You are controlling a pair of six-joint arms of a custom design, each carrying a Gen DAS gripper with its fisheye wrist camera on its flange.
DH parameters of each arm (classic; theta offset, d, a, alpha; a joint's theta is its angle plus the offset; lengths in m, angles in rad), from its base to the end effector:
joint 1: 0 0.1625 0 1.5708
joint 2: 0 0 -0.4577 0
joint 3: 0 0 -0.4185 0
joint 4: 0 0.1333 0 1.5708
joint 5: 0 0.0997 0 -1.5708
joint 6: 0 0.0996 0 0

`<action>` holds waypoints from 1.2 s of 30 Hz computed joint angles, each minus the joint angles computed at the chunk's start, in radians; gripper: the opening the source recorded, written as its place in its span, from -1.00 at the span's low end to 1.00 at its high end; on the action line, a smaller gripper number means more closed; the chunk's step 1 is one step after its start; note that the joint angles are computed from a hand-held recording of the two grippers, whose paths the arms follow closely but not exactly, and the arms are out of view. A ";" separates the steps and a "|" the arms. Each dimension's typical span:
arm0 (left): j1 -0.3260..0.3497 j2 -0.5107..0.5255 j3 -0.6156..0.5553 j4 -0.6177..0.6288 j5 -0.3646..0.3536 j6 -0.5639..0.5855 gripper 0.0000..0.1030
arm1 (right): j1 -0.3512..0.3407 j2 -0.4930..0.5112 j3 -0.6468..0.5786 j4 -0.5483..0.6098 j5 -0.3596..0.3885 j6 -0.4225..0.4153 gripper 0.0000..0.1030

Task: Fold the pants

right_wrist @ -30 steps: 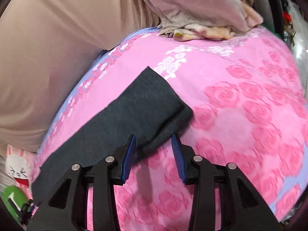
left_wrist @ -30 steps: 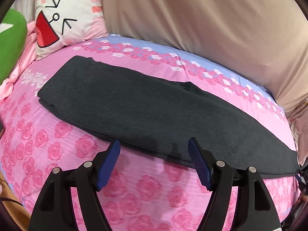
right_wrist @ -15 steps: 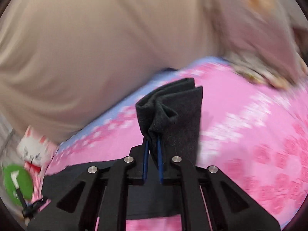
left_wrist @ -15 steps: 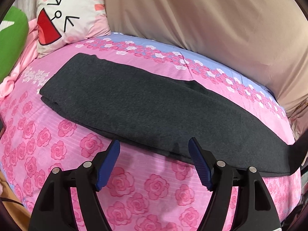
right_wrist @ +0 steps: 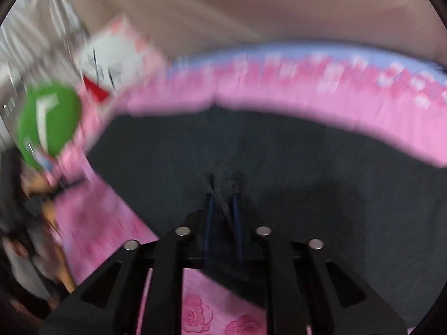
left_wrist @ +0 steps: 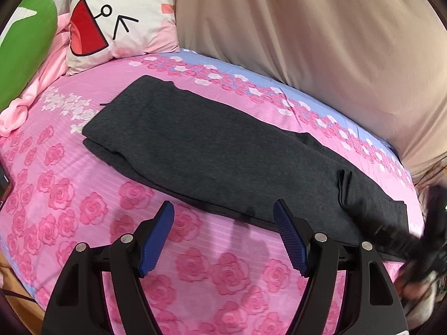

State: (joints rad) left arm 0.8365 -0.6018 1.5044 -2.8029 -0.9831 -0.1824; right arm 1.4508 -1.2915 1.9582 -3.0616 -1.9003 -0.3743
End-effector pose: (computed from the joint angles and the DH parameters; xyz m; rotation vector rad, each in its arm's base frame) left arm -0.3678 -0.6888 0.0469 0.5956 2.5941 -0.7523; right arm 0.0295 -0.5998 0.3528 0.1352 -2.4736 0.9466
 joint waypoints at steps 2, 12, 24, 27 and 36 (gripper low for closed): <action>0.009 -0.006 0.002 -0.006 -0.003 0.005 0.37 | 0.004 -0.057 0.065 -0.054 0.030 -0.018 -0.27; 0.046 0.003 -0.015 -0.030 -0.016 -0.025 0.37 | -0.185 -0.376 0.248 -0.176 -0.052 0.222 0.24; 0.039 0.006 -0.029 -0.005 -0.038 -0.069 0.37 | -0.148 -0.314 0.233 -0.283 -0.063 0.147 -0.73; 0.053 -0.006 -0.028 -0.032 -0.045 -0.096 0.38 | -0.141 -0.322 0.234 -0.313 -0.131 0.104 -0.74; 0.142 0.036 -0.151 -0.006 -0.089 -0.239 0.37 | -0.212 -0.311 0.264 -0.292 -0.079 0.181 -0.58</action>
State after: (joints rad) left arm 0.9784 -0.5662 1.3530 -2.8085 -1.0726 -0.4210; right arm 1.2387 -1.6024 2.2226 -3.3536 -1.9793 -0.1938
